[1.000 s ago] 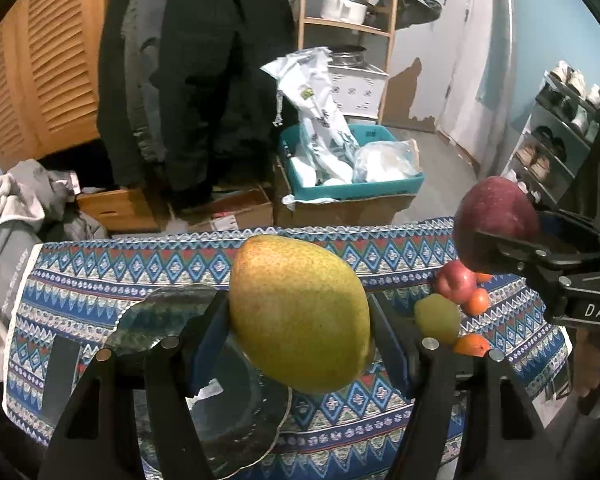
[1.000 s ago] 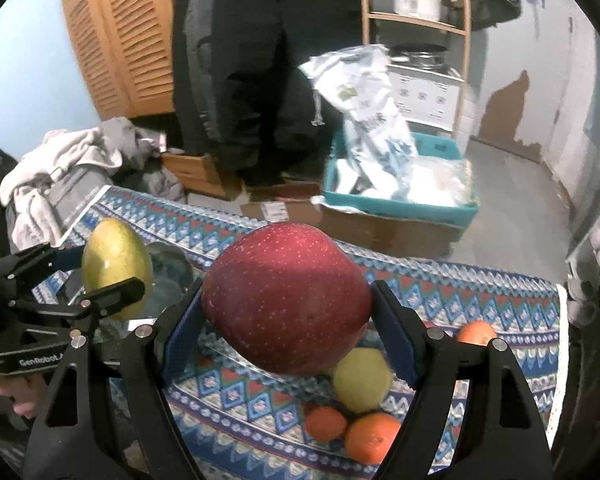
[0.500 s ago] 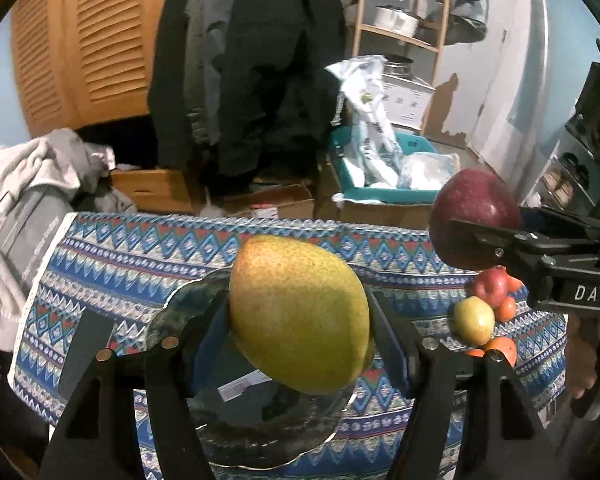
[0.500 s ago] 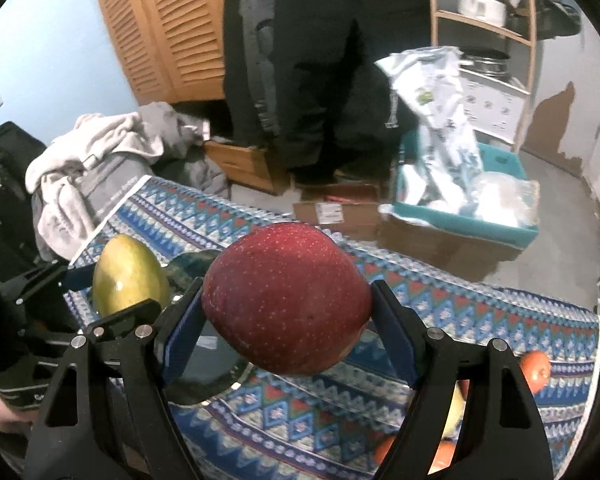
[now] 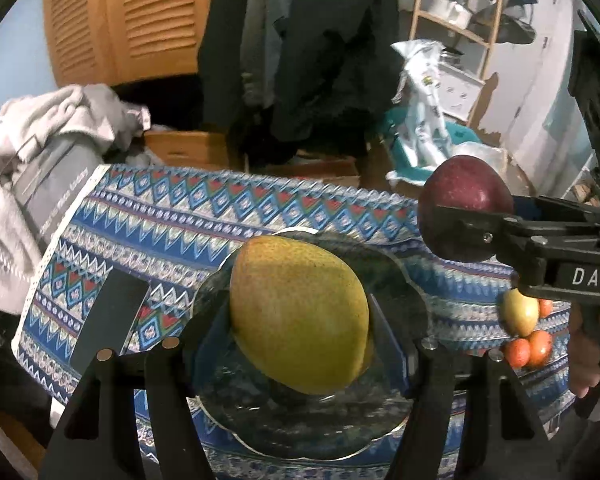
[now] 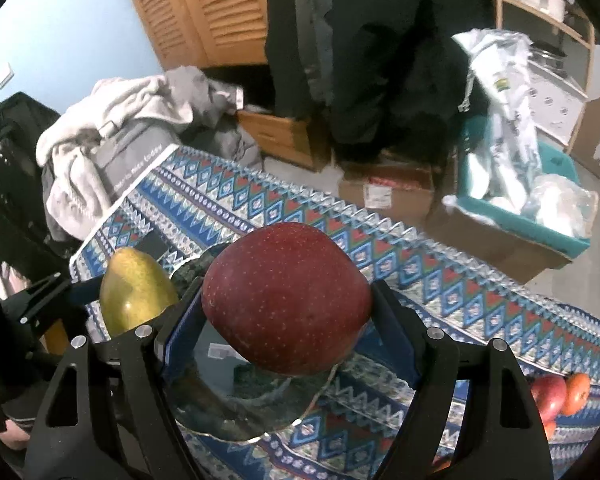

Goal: Organize fruits
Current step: 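Carry the pear with the left tool while the right tool carries the apple toward the glass bowl, then lower the pear into the bowl and open the left tool while the right tool releases the apple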

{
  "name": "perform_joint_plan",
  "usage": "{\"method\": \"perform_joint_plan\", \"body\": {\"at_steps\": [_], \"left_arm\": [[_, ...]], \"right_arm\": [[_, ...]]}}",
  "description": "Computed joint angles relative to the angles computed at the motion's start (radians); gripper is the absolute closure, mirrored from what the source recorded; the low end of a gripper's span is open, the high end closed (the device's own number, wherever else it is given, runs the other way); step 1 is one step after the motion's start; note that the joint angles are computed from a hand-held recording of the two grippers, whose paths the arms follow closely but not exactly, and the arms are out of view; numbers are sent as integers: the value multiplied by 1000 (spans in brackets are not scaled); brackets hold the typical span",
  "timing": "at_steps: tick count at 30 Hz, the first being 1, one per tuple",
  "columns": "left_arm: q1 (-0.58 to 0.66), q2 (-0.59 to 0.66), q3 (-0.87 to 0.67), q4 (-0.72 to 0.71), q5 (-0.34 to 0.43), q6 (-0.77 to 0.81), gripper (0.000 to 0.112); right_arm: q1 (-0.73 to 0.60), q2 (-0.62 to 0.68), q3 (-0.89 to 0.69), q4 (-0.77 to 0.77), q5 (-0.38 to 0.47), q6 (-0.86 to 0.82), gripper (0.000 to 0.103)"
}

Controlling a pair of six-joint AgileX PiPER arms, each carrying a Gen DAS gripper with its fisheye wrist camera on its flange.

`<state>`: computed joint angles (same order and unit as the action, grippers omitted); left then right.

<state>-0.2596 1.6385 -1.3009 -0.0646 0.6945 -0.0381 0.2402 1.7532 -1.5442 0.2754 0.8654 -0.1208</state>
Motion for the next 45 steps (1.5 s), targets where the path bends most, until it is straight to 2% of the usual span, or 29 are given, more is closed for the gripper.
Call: {"method": "perform_joint_plan", "body": {"at_steps": [7,12,16,23,27,32,37,45], "left_arm": [[41,62,23,8,-13,1,43],[75,109,31,-52,-12,34,43],[73,139,33,-14,-13,1,43],[90,181,28,-31,1,7,43],[76,204,23,-1,6,-21,44],[73,205,22,5,-10,-20,52],[84,204,11,-31,10,9,52],[61,203,11,9,23,-17,52]], "right_arm": [[43,119,-55,-29,12,24,23],[62,185,-76,-20,16,24,23],[76,232,-84,-10,21,17,23],[79,309,-106,4,54,20,23],[76,330,-114,-19,63,32,23],[75,341,-115,-30,61,34,23],[91,362,-140,-55,79,42,23],[69,313,-126,-5,38,41,22]]}}
